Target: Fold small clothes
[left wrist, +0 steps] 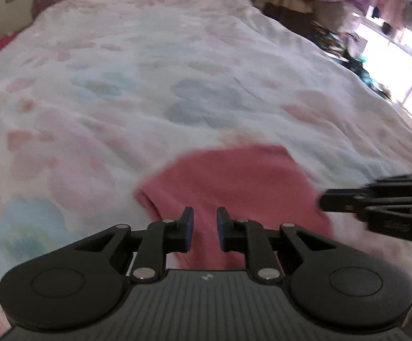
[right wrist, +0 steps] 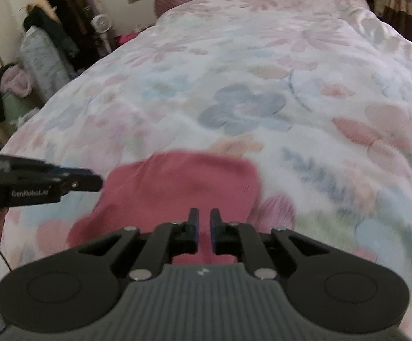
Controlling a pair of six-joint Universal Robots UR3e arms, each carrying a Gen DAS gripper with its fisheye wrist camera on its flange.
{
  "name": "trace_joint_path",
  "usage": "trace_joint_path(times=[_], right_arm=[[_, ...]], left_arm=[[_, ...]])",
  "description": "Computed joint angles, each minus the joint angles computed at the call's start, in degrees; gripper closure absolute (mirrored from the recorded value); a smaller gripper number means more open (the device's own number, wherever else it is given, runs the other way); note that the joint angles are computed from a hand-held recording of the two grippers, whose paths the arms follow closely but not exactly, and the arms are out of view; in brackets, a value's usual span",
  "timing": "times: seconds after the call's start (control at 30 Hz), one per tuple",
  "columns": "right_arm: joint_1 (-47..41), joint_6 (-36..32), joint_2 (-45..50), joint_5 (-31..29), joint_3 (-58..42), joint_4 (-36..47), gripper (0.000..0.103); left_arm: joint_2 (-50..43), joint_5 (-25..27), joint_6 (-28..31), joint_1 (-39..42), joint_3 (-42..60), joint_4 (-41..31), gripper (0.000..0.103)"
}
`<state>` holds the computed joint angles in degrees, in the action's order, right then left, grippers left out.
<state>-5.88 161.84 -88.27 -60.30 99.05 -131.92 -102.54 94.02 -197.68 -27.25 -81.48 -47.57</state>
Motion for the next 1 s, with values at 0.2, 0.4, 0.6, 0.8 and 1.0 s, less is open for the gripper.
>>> trace_joint_path(times=[0.2, 0.4, 0.6, 0.8, 1.0], right_arm=[[2.2, -0.6, -2.5, -6.7, 8.7, -5.1, 0.092], [-0.1, -3.5, -10.4, -5.5, 11.4, 0.4, 0.091], [-3.5, -8.3, -22.6, -2.0, 15.1, 11.5, 0.091], [-2.8, -10.1, -27.8, -2.1, 18.3, 17.0, 0.091], [-5.5, -13.0, -32.7, -2.7, 21.2, 22.5, 0.091]], left_arm=[[2.2, 1.8, -3.7, -1.0, -7.9, 0.0, 0.082], [6.8, 5.7, -5.0, -2.1, -8.1, -5.6, 0.082], [13.5, 1.0, -8.0, -4.6, -14.0, 1.9, 0.082], [6.1, 8.5, -7.8, -11.8, -9.9, 1.0, 0.084], [11.3, 6.0, -15.7, -8.9, -19.6, 1.6, 0.086]])
